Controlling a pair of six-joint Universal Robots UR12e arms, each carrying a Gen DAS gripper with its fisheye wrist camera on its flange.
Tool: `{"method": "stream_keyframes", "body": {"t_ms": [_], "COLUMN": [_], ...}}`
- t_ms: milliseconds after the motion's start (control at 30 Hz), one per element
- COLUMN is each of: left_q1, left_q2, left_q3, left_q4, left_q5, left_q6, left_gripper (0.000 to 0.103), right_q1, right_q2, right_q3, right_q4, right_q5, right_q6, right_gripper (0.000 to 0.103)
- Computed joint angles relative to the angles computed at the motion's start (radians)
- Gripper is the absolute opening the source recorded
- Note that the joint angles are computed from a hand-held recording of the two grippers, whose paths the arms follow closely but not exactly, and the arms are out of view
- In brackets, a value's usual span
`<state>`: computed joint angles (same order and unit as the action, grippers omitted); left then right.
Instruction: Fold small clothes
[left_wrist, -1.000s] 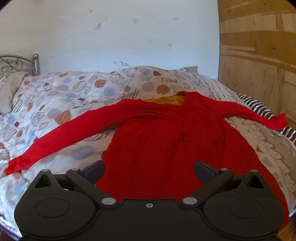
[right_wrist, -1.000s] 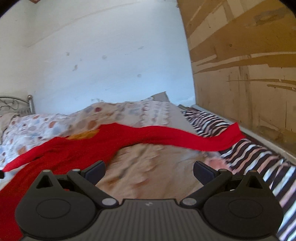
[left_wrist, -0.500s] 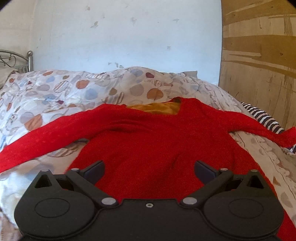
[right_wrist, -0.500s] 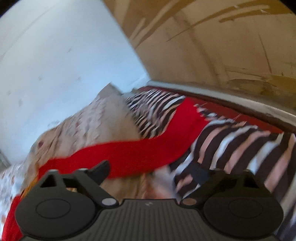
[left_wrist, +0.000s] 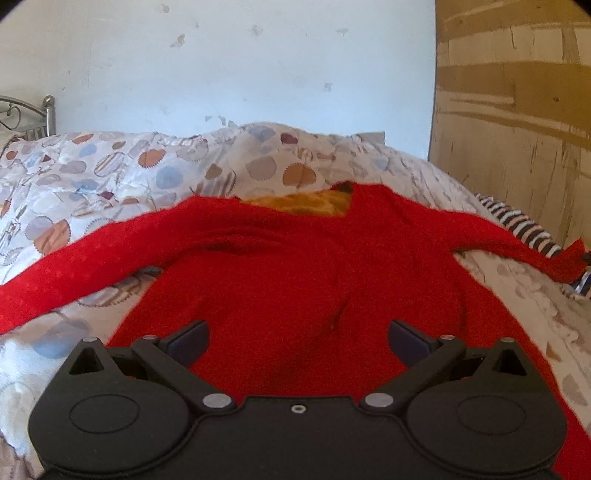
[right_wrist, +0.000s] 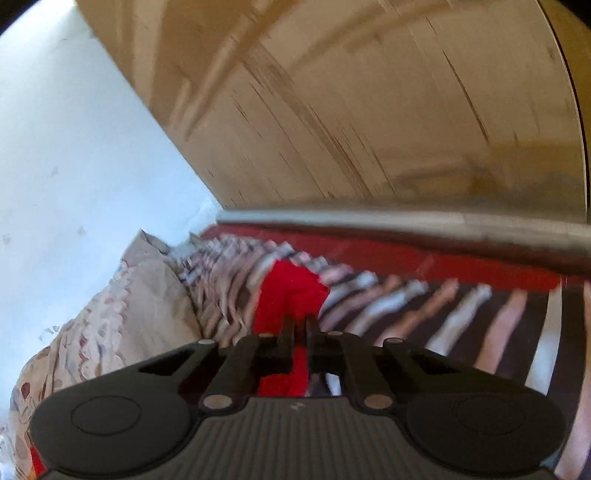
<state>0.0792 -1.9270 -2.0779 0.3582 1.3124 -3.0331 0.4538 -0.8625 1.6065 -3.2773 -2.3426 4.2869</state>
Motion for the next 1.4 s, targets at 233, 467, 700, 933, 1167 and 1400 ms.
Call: {"method": "stream_keyframes", "body": {"t_ms": [233, 467, 700, 933, 1167, 1400], "left_q1": [0.018, 0.049, 0.093, 0.138, 0.174, 0.183], "left_q2": [0.035, 0.07, 0.101, 0.117, 0.117, 0.104], "left_q3": [-0.007, -0.014, -0.027, -0.047, -0.063, -0.066], "left_q4": [0.006, -0.02, 0.018, 0.038, 0.032, 0.011], "left_q5": [0.007, -0.012, -0.026, -0.008, 0.03, 0.049], "left_q6": [-0.03, -0.066, -0.093, -0.126, -0.136, -0.133], "left_gripper": [0.102, 0.102, 0.102, 0.102, 0.102, 0.102], "right_q1": [0.007, 0.051, 0.108, 0.164, 0.229, 0.293], "right_q2": [-0.056, -0.017, 0.085, 0.21, 0.311, 0.331], "right_q3": [0.013, -0.126, -0.399, -0.66, -0.811, -0.794], "right_q4": [0.063, -0.002, -0.089, -0.006, 0.257, 0.434], "right_q5": [-0.015, -0.055, 0.065, 0.309, 0.548, 0.585], "right_q6": [0.063, -0.217, -0.615, -0.821, -0.992, -1.163], "right_gripper": [0.006, 0.006, 0.006, 0.006, 0.006, 0.009]}}
